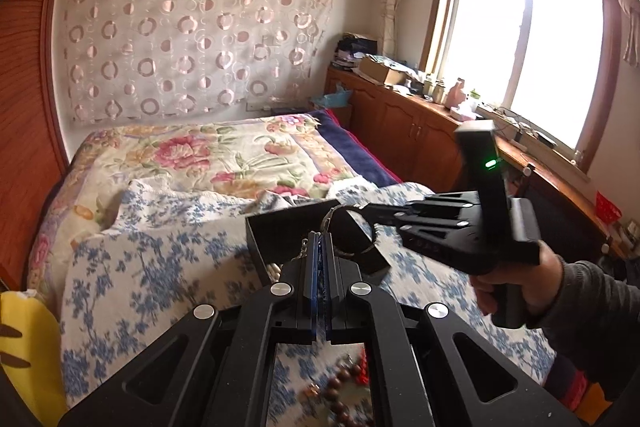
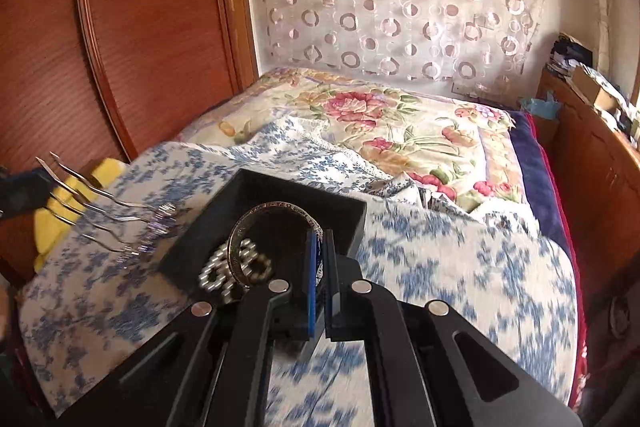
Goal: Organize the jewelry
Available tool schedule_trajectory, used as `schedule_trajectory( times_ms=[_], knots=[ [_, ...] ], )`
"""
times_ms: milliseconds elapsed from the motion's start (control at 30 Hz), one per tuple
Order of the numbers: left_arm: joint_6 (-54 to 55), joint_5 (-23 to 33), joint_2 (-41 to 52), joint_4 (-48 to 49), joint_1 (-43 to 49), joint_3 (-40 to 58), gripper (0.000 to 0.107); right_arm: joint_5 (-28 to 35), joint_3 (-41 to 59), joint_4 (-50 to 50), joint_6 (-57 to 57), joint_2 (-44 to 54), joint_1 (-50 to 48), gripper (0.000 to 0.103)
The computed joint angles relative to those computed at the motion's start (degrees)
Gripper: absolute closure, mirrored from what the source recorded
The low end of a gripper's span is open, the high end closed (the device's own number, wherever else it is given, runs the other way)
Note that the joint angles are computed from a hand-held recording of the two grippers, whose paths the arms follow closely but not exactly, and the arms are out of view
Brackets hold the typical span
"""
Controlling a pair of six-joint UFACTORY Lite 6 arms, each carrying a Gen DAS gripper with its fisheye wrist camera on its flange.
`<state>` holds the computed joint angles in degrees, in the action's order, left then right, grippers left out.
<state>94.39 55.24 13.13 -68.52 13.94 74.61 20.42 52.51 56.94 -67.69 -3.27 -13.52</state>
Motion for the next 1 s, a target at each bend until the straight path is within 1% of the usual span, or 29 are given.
schedule_trajectory(
  times_ms=[133, 233, 333, 400, 467, 633, 800, 900, 1000],
  knots=[
    [-2.27, -1.36, 3.94, 0.37, -1.57, 4.81, 0.106, -3.20, 7.04, -3.13, 1.44, 10.29, 3.26, 0.099],
    [-3.35, -1.92, 5.91, 0.79, -2.44, 7.11, 0.106, -3.65, 10.34, -4.43, 1.96, 14.69, 4.44, 0.098],
    [-4.07, -2.57, 7.56, 1.30, -3.41, 8.73, 0.106, -4.19, 11.50, -4.22, 1.73, 16.32, 4.61, 0.097],
    [-4.43, -3.04, 8.34, 1.61, -4.20, 9.54, 0.106, -4.29, 11.71, -3.65, 1.08, 16.43, 4.39, 0.097],
    [-5.01, -3.23, 9.17, 1.92, -4.90, 10.31, 0.106, -4.02, 10.90, -1.00, -1.90, 15.29, 3.60, 0.097],
    [-7.07, -2.84, 11.41, 2.62, -6.96, 12.03, 0.106, -0.20, 7.75, 6.12, -9.57, 10.93, -1.93, 0.097],
    [-8.91, -3.21, 13.73, 3.23, -10.46, 12.11, 0.106, 1.61, 5.50, 7.82, -13.30, 9.18, -7.44, 0.097],
    [-9.55, -4.31, 14.46, 3.46, -12.95, 11.05, 0.106, 1.93, 4.41, 8.22, -14.58, 8.65, -9.05, 0.097],
    [-10.62, -3.44, 15.18, 3.77, -14.46, 10.59, 0.106, 2.29, 2.91, 8.91, -15.90, 7.22, -10.00, 0.097]
  ],
)
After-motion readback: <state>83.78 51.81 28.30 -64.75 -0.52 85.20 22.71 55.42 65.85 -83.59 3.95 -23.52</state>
